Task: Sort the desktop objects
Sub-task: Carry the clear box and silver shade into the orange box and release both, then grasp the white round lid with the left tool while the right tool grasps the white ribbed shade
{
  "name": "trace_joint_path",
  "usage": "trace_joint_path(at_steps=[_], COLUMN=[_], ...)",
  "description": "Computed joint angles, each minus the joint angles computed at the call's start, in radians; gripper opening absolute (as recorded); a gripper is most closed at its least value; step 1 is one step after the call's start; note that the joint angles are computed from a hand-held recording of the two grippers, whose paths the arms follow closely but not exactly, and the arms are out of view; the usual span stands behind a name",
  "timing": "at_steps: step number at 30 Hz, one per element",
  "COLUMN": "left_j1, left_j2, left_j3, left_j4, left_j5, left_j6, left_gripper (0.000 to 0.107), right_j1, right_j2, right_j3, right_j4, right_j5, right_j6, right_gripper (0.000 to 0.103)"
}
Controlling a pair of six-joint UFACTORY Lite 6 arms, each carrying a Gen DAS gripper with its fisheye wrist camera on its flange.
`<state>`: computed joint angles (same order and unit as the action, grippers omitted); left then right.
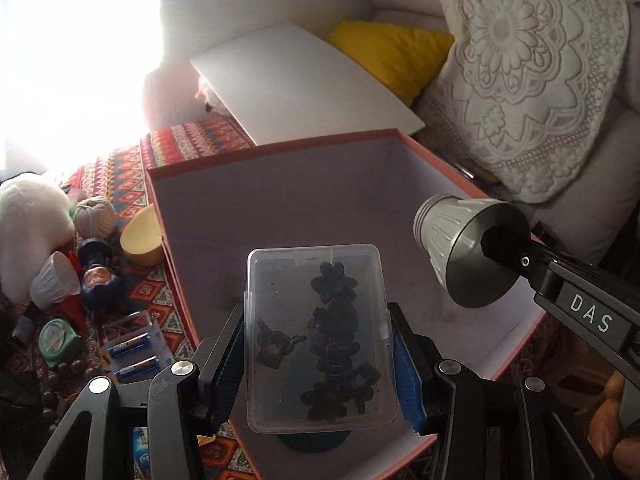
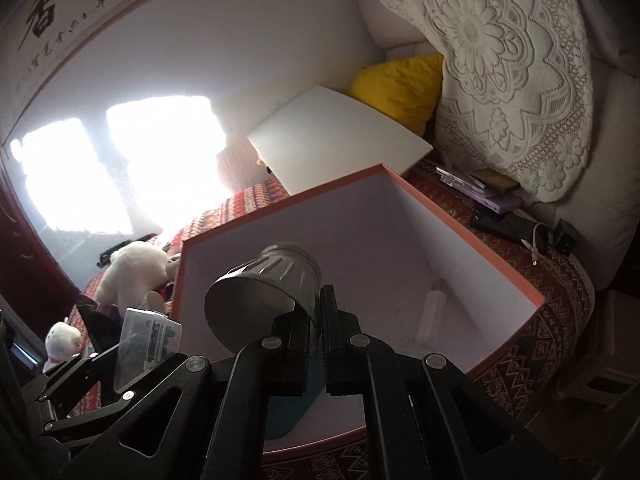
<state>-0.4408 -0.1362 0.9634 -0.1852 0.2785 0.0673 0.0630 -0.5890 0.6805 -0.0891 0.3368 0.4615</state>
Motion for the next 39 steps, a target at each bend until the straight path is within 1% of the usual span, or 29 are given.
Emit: trace_joint_path(at_steps=[1, 2, 3, 4, 5, 6, 7, 8, 12, 15, 19, 22, 24, 28, 31, 33, 36, 38, 39], left_j1=[0.006, 0.013, 0.020, 0.026, 0.037, 0.046, 0.056, 0.066, 0.108, 0.141, 0.223, 0.341, 0.435, 0.660, 0.853, 0.986, 1.151, 1.236, 1.256], left_j2=[0.021, 0.024, 0.027, 0.031, 0.025, 0.021, 0.018, 0.015, -0.018, -0.060, -0.132, -0.182, -0.203, -0.209, -0.173, -0.117, 0.026, 0.164, 0.243], left_j3=[0.010, 0.006, 0.003, 0.000, -0.009, -0.014, -0.017, -0.019, -0.044, -0.072, -0.114, -0.144, -0.159, -0.175, -0.175, -0.163, -0.102, -0.014, 0.044], left_j4=[-0.019, -0.036, -0.054, -0.073, -0.085, -0.094, -0.107, -0.119, -0.157, -0.157, -0.209, -0.329, -0.417, -0.584, -0.697, -0.776, -0.881, -0.938, -0.933], left_j5=[0.001, -0.006, -0.012, -0.018, -0.022, -0.024, -0.022, -0.020, -0.012, -0.004, 0.022, 0.056, 0.085, 0.155, 0.194, 0.201, 0.176, 0.186, 0.188], left_j6=[0.009, 0.020, 0.031, 0.042, 0.055, 0.066, 0.079, 0.091, 0.136, 0.155, 0.244, 0.400, 0.522, 0.788, 1.014, 1.197, 1.450, 1.572, 1.581], left_gripper=[0.065, 0.070, 0.078, 0.081, 0.081, 0.082, 0.082, 0.082, 0.082, 0.082, 0.084, 0.088, 0.088, 0.088, 0.091, 0.093, 0.093, 0.093, 0.093], right_j1=[-0.022, -0.034, -0.048, -0.069, -0.092, -0.105, -0.108, -0.108, -0.063, 0.027, 0.165, 0.276, 0.348, 0.494, 0.594, 0.655, 0.730, 0.769, 0.784], right_j2=[0.019, 0.036, 0.048, 0.058, 0.063, 0.063, 0.060, 0.056, 0.058, 0.076, 0.114, 0.164, 0.210, 0.327, 0.444, 0.538, 0.692, 0.801, 0.856], right_j3=[-0.002, -0.003, -0.004, -0.005, -0.007, -0.008, -0.010, -0.012, -0.002, 0.019, 0.053, 0.094, 0.129, 0.227, 0.330, 0.412, 0.553, 0.661, 0.719], right_j4=[0.036, 0.035, 0.039, 0.083, 0.161, 0.198, 0.195, 0.182, 0.078, -0.108, -0.360, -0.530, -0.626, -0.771, -0.837, -0.865, -0.862, -0.827, -0.790], right_j5=[-0.007, -0.012, -0.014, -0.019, -0.022, -0.024, -0.029, -0.034, -0.036, -0.019, 0.011, 0.043, 0.064, 0.108, 0.128, 0.140, 0.148, 0.157, 0.158], right_j6=[-0.042, -0.043, -0.043, -0.085, -0.164, -0.201, -0.197, -0.183, -0.064, 0.152, 0.444, 0.643, 0.758, 0.941, 1.022, 1.051, 1.039, 0.987, 0.942], right_gripper=[0.007, 0.010, 0.015, 0.022, 0.025, 0.029, 0.034, 0.036, 0.037, 0.037, 0.038, 0.038, 0.038, 0.038, 0.038, 0.038, 0.040, 0.041, 0.041])
